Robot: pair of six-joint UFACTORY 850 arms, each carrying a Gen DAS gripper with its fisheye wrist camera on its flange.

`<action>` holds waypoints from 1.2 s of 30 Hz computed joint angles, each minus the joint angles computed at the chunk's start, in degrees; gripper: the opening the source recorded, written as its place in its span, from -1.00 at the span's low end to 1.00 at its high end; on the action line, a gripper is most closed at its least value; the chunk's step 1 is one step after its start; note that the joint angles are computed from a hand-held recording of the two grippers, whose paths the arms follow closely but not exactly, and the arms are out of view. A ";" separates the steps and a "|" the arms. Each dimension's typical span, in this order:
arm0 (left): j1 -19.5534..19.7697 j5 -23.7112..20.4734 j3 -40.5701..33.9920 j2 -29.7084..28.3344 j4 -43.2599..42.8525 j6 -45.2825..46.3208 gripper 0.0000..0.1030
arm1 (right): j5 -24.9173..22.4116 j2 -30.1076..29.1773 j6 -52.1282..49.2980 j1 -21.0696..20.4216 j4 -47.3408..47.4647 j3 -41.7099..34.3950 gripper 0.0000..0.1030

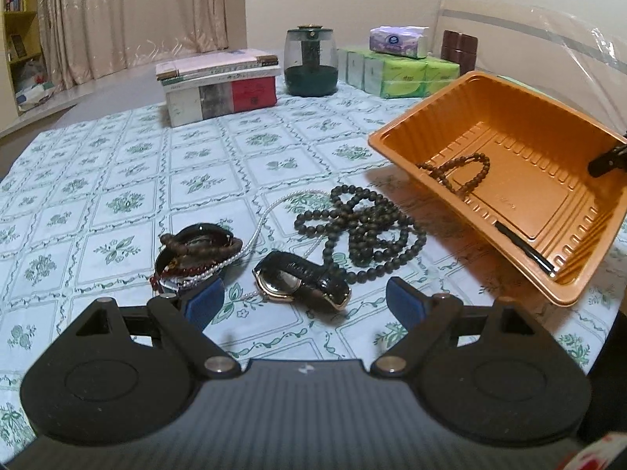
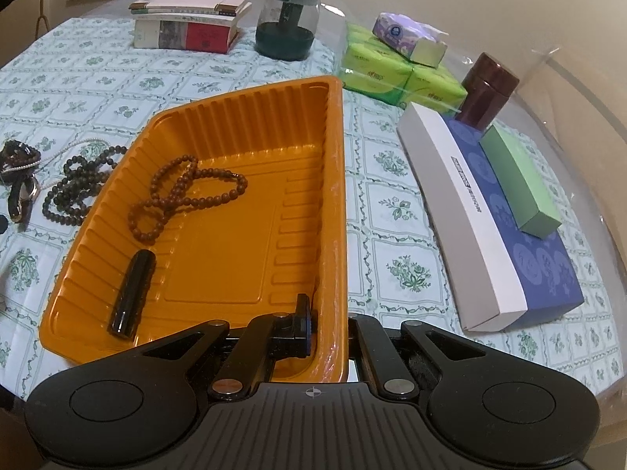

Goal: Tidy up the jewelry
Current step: 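Grasp the black-strap watch by its strap with the left tool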

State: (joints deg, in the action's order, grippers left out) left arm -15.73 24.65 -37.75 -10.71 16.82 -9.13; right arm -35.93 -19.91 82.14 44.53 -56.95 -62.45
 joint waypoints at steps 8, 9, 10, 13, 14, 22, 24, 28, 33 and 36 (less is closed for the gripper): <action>-0.27 -0.77 -0.94 -1.00 -1.00 -0.28 0.71 | -0.04 -0.07 -0.32 -0.06 0.18 -0.13 -0.93; -0.34 -0.89 -1.09 -1.13 -1.20 -0.25 0.71 | -0.04 -0.07 -0.32 -0.06 0.18 -0.13 -0.93; -0.43 -1.17 -1.30 -1.30 -1.58 -0.08 0.71 | -0.04 -0.07 -0.32 -0.06 0.18 -0.13 -0.93; -0.43 -1.55 -1.79 -1.73 -1.71 -0.45 0.70 | -0.03 -0.07 -0.32 -0.06 0.14 -0.14 -0.93; -0.47 -1.65 -1.92 -1.84 -1.85 -0.48 0.70 | -0.01 -0.07 -0.30 -0.08 0.07 -0.13 -0.93; -0.58 -1.90 -3.21 -3.22 -2.92 -2.49 0.56 | 0.03 -0.15 -0.36 -0.13 -0.01 -0.16 -0.93; -0.44 -1.82 -3.78 -3.80 -1.99 -4.72 0.49 | 0.00 -0.13 -0.39 -0.14 0.00 -0.15 -0.93; -0.24 -2.48 -5.19 -5.08 0.45 -9.31 0.24 | 0.01 -0.14 -0.44 -0.17 0.05 -0.16 -0.93; 0.04 -4.09 -6.18 -5.79 4.02 -13.45 -0.15 | -0.04 -0.18 -0.39 -0.10 0.03 -0.21 -0.93; 0.21 -5.09 -6.20 -5.63 5.19 -14.56 -0.64 | -0.05 -0.20 -0.43 -0.10 0.11 -0.24 -0.93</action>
